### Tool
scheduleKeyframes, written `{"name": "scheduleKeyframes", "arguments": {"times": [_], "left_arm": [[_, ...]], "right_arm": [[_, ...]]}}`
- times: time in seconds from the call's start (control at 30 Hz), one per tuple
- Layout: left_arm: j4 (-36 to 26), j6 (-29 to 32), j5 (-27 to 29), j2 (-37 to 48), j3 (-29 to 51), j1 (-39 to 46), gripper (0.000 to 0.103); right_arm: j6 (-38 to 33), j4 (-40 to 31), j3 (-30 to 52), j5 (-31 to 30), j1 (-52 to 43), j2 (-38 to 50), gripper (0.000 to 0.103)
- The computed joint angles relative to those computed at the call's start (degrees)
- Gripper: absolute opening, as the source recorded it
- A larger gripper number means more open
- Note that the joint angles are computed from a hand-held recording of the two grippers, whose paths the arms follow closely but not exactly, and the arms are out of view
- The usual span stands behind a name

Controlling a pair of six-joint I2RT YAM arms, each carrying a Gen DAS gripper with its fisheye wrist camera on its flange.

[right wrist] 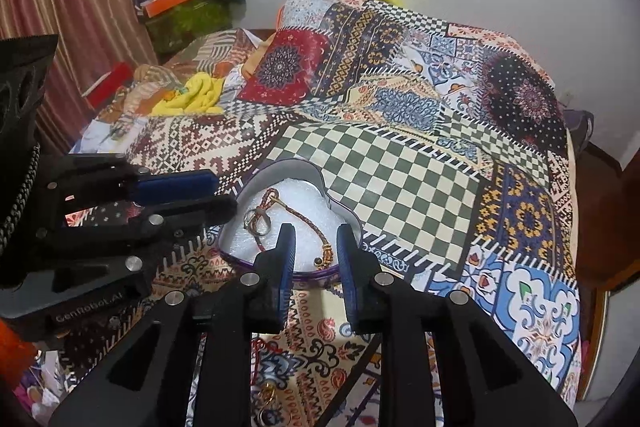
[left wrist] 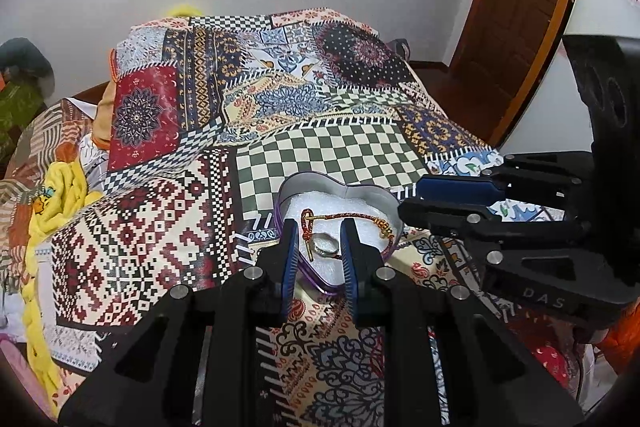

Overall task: Organize jewelry
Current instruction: 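Open both tools to release the ring and bracelet, then lift away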

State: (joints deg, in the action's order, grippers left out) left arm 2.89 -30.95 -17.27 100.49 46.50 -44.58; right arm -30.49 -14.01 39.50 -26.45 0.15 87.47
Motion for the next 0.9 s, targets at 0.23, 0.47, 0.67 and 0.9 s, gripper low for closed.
{"name": "scheduleKeyframes", "arguments": {"times": [0.23, 0.47, 0.67, 0.9], "left_arm": [[-2.70, -1.53, -3.33, -6.17, -2.42, -3.27, 0.029], [-6.29, -3.96, -6.36, -10.19, -3.85, -7.44, 0.031], [-8.34, -6.95, -7.49, -11.46, -5.08, -10.89, 0.033], [-8.66, -10.15, -7.96, -9.78, -6.41, -14.36, 0.033]], "right_arm": [[-0.53, -3.09, -2.26, -0.90, -1.78, -6.87, 0.019], [-3.58, -9.50, -4.14, -3.34, -5.52, -13.42, 0.020], [-6.14, -13.04, -6.90, -4.12, -9.02, -18.20, 0.021], [-9.84, -15.14, -10.12, -5.76, -13.35, -18.71, 0.041]]}}
